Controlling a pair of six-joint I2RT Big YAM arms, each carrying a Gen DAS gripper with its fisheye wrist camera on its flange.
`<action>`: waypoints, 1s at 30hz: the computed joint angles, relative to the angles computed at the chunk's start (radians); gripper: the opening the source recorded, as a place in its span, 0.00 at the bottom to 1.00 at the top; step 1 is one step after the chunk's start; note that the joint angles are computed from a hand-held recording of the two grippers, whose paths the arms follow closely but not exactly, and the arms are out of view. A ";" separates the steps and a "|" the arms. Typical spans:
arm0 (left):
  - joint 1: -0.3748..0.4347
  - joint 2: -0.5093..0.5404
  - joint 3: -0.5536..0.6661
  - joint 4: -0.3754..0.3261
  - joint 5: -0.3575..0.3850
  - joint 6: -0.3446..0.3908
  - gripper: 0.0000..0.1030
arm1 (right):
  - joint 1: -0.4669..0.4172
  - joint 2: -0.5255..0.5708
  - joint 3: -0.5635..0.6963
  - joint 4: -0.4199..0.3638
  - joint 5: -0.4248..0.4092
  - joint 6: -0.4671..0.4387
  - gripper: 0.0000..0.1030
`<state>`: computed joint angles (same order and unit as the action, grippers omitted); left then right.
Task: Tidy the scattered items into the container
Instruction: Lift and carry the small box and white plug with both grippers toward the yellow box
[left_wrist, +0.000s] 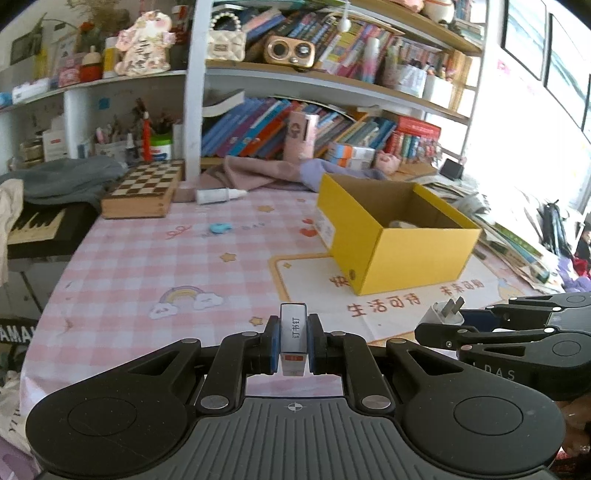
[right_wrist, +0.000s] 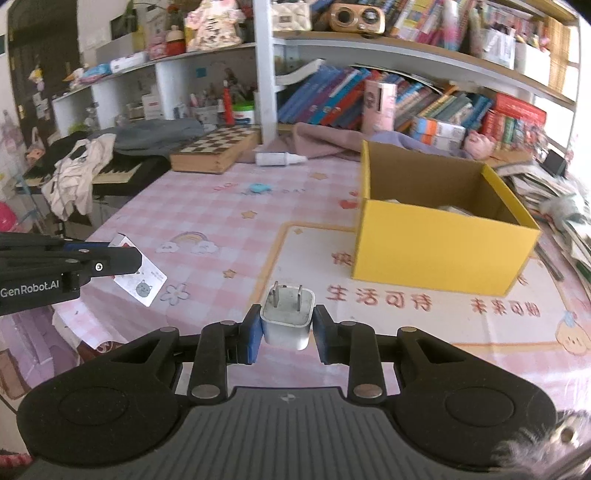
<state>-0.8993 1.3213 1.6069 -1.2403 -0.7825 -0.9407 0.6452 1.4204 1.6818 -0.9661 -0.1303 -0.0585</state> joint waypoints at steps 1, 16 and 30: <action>0.000 0.003 0.001 0.008 0.006 0.009 0.13 | -0.003 -0.006 -0.006 -0.003 0.005 0.004 0.26; -0.001 0.058 0.039 0.109 0.092 0.140 0.13 | -0.065 -0.051 -0.053 -0.048 0.054 0.082 0.26; 0.026 0.129 0.096 0.196 0.188 0.278 0.13 | -0.118 -0.064 -0.064 -0.067 0.089 0.118 0.26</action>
